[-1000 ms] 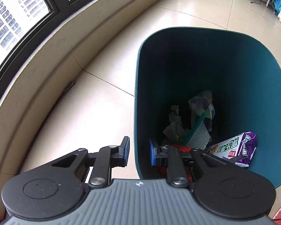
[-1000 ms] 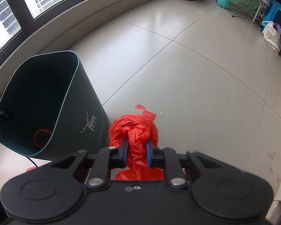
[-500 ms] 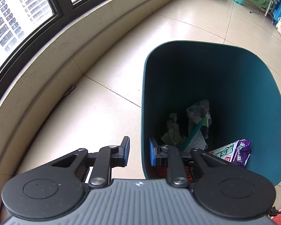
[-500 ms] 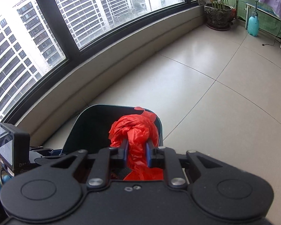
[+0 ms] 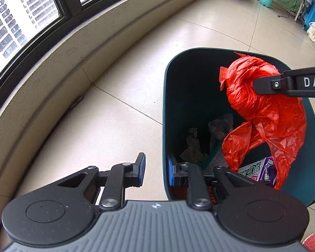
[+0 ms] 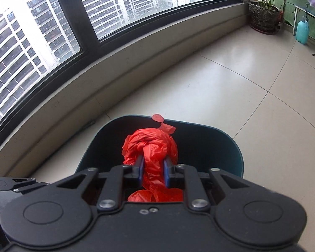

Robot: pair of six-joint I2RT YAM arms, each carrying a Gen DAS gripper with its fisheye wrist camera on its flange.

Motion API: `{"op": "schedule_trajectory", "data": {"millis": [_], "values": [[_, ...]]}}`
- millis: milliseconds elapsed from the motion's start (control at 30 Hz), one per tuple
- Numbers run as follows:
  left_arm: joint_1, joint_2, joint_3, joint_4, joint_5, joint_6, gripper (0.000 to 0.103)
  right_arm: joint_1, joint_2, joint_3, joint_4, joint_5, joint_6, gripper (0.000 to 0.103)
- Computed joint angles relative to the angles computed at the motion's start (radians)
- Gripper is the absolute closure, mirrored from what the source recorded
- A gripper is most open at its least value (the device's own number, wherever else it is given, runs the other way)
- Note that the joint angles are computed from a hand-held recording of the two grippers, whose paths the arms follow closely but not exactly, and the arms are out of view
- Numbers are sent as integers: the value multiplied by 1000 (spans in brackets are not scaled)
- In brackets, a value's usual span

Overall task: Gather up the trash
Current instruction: 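Carry the red plastic bag over the bin and open the right gripper, then lower the right gripper to the white coffee stick sachet and grasp it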

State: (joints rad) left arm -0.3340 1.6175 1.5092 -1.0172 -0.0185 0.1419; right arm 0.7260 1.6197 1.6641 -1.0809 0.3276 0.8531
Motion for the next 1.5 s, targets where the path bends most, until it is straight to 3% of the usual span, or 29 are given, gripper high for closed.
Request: {"op": "schedule_trajectory", "data": {"millis": [300,567,833,967,1033,1267,1367,1500], "values": [[-1,-1,-8,6,1,4,82,-11,68,-69,14,-51,46,85],[-11,1,-15,12,-4,6,82,-10,133,-18,-34,-101,20,75],[-19,29,-3,7,-11,6,82,-2,91,-4,-41,-128,4,52],[-18,37,1,8,-11,14,82,5,54,8,-42,-141,0,48],[-17,44,7,5,-10,13,85,20,61,47,-44,-136,1,40],[-15,57,16,4,-17,3,94,35,-55,43,-86,-107,17,40],[-22,54,8,8,-30,0,94,6,-143,-55,-42,-93,23,40],[-36,52,1,14,-52,-9,95,-27,-288,-135,-97,-29,58,38]]}}
